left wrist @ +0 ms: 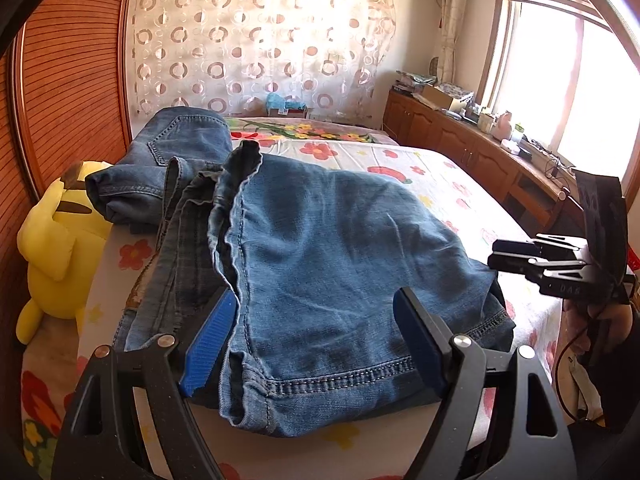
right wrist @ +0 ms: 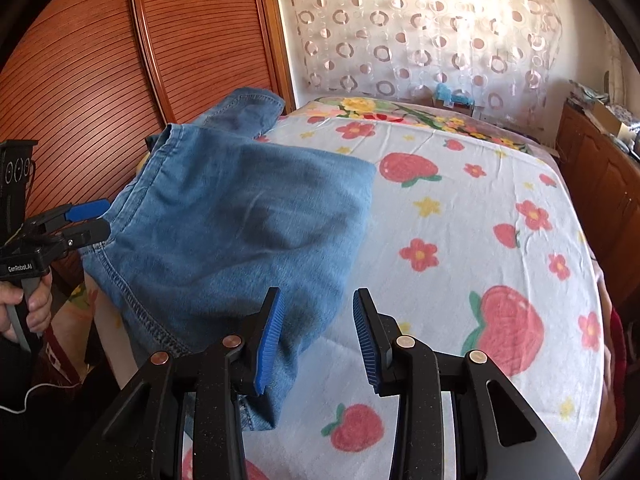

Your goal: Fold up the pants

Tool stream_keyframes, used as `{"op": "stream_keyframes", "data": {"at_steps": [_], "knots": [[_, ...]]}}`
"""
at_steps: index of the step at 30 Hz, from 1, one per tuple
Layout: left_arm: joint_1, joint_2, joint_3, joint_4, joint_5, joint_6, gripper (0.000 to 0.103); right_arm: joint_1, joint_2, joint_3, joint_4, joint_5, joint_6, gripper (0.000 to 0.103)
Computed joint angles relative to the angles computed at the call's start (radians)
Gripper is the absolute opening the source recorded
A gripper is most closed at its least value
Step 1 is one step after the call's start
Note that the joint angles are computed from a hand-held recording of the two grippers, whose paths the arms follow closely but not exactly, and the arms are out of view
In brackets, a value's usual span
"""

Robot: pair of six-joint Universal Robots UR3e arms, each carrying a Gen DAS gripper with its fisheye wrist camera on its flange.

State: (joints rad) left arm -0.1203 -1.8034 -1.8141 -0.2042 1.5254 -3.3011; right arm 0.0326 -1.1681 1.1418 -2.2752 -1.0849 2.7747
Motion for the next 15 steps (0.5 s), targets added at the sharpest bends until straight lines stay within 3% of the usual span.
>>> {"op": "stream_keyframes", "data": {"at_steps": [2,9,15], "knots": [[-0.002,-0.004,0.002,-0.001,0.003,0.001,0.082,-0.002,0.022,-0.013,-0.009,0.005,0.010,0.054],[0.008,-0.009,-0.012,0.008,0.001,0.001,0.082,0.025,0.162,-0.181,0.030,0.002,0.062,0.057],[0.027,-0.005,-0.043,0.024,-0.006,0.000,0.082,0.050,0.332,-0.453,0.121,-0.014,0.113,0.058]]}}
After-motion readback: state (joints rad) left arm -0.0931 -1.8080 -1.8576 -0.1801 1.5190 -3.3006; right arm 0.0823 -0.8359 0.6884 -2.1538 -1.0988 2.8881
